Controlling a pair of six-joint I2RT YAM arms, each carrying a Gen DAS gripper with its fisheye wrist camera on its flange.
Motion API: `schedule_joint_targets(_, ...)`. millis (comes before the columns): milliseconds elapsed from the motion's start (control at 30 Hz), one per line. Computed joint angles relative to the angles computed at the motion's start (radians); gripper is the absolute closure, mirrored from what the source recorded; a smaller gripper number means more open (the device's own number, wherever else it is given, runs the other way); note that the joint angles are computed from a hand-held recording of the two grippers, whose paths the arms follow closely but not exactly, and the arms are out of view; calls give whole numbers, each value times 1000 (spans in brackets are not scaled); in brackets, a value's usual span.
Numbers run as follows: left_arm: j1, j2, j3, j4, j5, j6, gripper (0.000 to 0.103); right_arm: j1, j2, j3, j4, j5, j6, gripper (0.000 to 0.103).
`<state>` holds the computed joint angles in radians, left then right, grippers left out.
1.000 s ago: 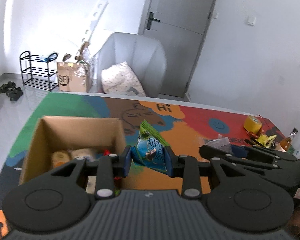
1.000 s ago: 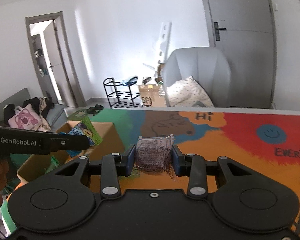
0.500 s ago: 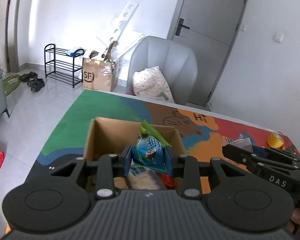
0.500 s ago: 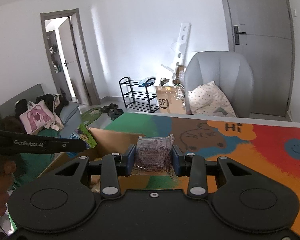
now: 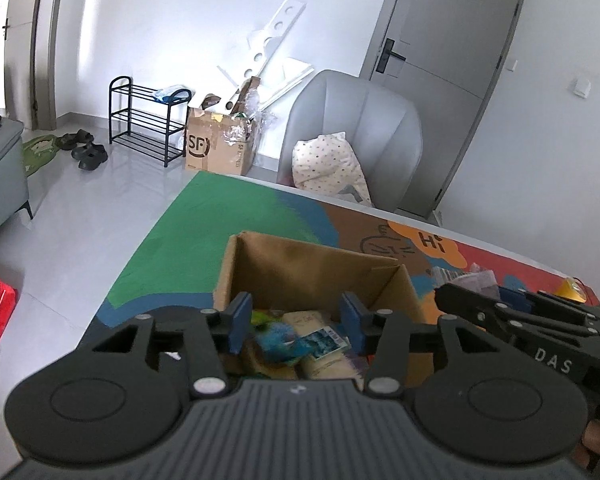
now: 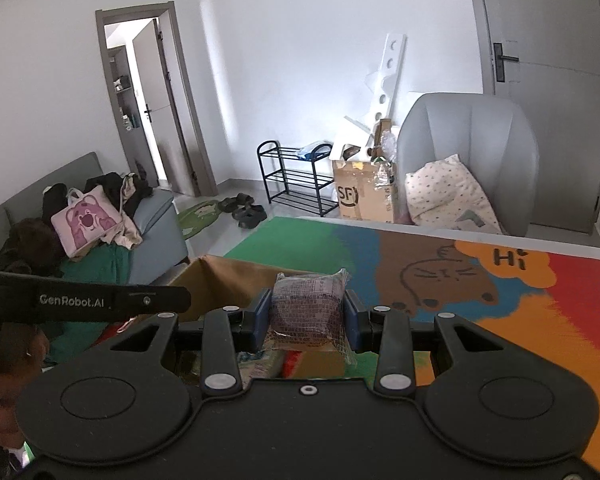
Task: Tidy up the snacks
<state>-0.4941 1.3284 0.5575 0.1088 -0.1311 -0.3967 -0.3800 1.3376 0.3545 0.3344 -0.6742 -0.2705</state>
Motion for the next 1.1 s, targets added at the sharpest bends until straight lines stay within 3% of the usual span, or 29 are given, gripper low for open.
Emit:
schedule_joint_targets(200, 29, -50, -37, -2, 27, 9, 44, 76, -15, -7, 19, 25, 54, 64)
schedule_joint_targets(267, 37, -57, -44, -2, 36, 9, 41, 88, -35, -23, 39, 28, 61, 48)
schedule_joint_targets(433, 0, -64, -56, 11, -9, 16, 25, 61, -103, -48, 2, 46, 40, 41)
schedule_joint_targets(633, -55, -76, -61, 5, -60, 0, 15, -16, -167, -71, -58, 25, 8, 27)
schedule_joint_targets(733, -75, -86, -66, -2, -71, -18, 14, -63, -188, -73, -101, 0, -10, 26)
schedule_joint_targets(1100, -231, -158, -83, -86, -192, -80, 8, -248, -290, -100, -237, -98, -96, 0)
